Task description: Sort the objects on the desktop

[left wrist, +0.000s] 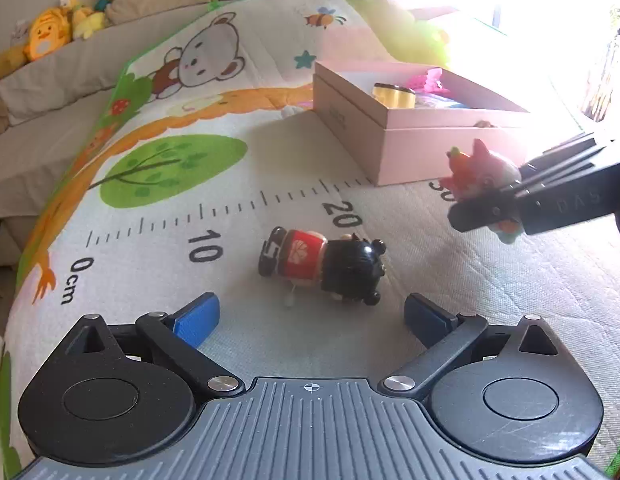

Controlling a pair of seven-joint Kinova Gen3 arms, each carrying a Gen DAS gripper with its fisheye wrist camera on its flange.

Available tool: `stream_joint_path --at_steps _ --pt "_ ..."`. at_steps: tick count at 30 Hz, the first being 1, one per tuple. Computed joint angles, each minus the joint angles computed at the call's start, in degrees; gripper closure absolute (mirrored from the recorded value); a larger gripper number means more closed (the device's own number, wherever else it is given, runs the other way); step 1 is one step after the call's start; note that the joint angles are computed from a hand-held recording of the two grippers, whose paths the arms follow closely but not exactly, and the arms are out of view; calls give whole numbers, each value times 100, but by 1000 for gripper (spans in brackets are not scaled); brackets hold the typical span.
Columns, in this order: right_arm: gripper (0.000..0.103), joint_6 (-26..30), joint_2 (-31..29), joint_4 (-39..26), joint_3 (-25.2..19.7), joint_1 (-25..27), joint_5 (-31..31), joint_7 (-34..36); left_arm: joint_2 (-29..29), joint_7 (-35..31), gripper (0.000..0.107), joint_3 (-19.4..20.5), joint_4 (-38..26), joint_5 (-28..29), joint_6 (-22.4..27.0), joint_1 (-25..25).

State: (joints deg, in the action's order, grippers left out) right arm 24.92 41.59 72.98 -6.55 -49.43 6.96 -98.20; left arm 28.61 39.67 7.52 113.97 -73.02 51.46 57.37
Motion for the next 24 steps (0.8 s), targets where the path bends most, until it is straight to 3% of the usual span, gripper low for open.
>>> stream_joint_path --at_steps 5,10,14,16,21,24 --pt "65 -841 -262 908 766 -442 306 -718 34 -290 6 -18 -206 -82 -349 -152" --pt "47 -1522 -320 1442 1243 -686 296 -1276 -28 -141 5 -94 -138 -457 -842 -179" --pt "36 -2008 -342 1753 1430 -796 184 -1297 -88 28 5 -91 -83 -606 -977 -189" --pt "32 -2098 -326 1798 1552 -903 105 -1246 -77 9 5 -62 -111 -518 -795 -134" --pt "20 -2387 -235 1985 2209 -1506 -130 -1127 95 -738 5 -19 -472 362 87 -1" --pt "12 -2327 -223 1949 2210 -1491 -320 -1022 203 -1158 5 -70 -664 786 482 38"
